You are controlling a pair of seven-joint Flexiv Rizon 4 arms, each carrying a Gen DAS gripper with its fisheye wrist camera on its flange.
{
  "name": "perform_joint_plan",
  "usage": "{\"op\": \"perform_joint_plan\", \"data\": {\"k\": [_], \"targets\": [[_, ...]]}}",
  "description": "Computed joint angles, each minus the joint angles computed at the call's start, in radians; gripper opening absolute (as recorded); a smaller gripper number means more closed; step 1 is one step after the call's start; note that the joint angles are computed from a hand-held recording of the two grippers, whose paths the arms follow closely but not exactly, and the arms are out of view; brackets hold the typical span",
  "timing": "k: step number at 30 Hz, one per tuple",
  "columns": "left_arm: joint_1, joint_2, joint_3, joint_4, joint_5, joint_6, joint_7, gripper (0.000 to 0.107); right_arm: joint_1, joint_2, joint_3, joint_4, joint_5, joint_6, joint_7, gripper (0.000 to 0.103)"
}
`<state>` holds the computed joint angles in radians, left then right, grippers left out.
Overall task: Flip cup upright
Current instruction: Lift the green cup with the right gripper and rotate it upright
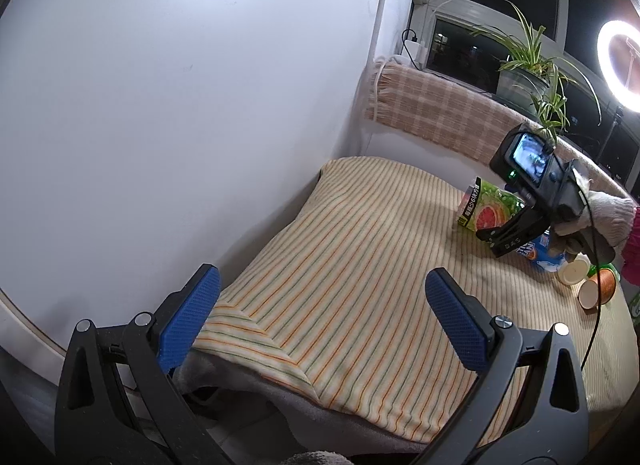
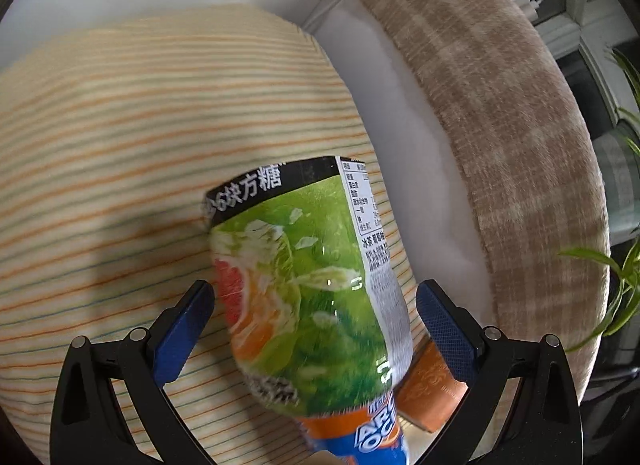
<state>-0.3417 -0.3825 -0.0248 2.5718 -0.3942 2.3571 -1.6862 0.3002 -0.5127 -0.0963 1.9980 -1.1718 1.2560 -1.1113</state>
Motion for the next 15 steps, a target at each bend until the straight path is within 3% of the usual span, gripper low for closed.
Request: {"op": "perform_joint_plan", "data": {"k": [2, 5, 9, 15], "targets": [[0.003, 0.001, -0.002, -0.001, 0.005, -0.003, -0.005, 0.103, 0.000, -0.005, -0.005, -0.002, -0.010, 0.005, 0.003, 0.099], [0.002, 0.000, -0.002, -0.004, 0.006, -0.008, -0.002, 0.103, -0.002, -0.009, -0.009, -0.001, -0.012, 0.016, 0.006, 0.090], [-0.014, 0.004, -0.001, -0.008, -0.013, -0.009, 0.007, 0.103, -0.006, -0.017, -0.021, -0.010, -0.045, 0.060, 0.046, 0.089], [-0.028, 0.007, -0.002, -0.002, -0.025, 0.008, 0.014, 0.103, -0.048, 0.045, -0.039, 0.045, -0.242, 0.189, 0.226, 0.089]]}}
